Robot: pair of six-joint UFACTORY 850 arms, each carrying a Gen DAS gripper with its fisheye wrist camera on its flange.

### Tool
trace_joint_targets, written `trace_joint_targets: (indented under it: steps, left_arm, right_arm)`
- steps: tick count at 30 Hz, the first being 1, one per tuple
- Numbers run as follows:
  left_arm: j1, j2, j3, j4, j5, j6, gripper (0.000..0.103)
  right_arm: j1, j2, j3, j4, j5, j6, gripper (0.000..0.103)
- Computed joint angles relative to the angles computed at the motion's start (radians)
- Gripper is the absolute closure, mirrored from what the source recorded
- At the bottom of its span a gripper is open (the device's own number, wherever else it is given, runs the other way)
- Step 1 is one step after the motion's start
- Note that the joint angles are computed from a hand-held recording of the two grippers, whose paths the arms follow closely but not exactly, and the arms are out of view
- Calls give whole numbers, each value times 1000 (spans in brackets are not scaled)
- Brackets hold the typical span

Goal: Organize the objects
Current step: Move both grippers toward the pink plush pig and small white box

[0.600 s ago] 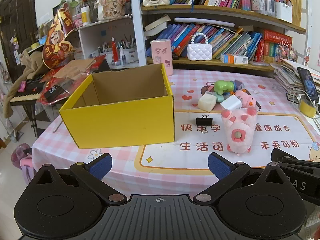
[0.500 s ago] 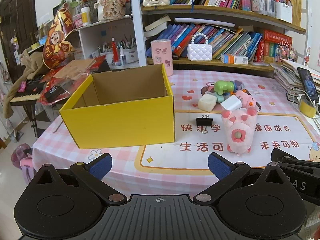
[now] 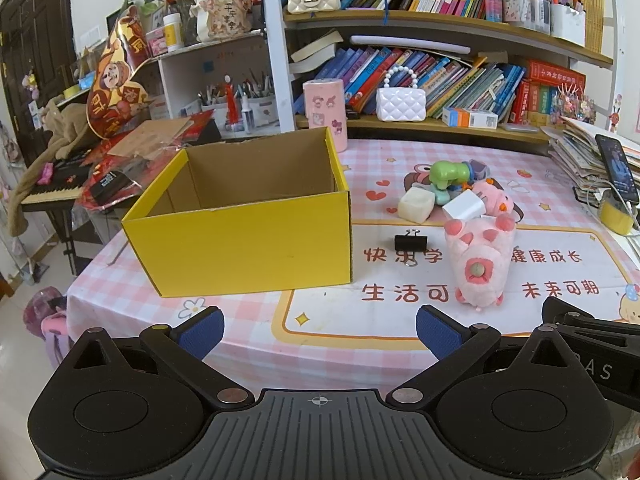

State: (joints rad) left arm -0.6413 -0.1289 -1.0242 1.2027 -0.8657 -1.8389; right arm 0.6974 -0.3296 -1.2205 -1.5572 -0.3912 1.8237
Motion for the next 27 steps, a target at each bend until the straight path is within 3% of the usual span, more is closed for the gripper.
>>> trace_joint_targets:
  steps: [3, 4, 27]
  left_arm:
    - [0, 1, 1, 0, 1, 0, 0]
    - [-5, -11, -13, -20, -35, -15, 0]
    - [9, -6, -10, -45, -15, 6, 0]
  right_arm:
    - [0, 0, 0, -1, 0, 1, 0]
    - [0, 0, 0, -1, 0, 1, 0]
    - [-1, -18, -20, 59, 11, -53, 0]
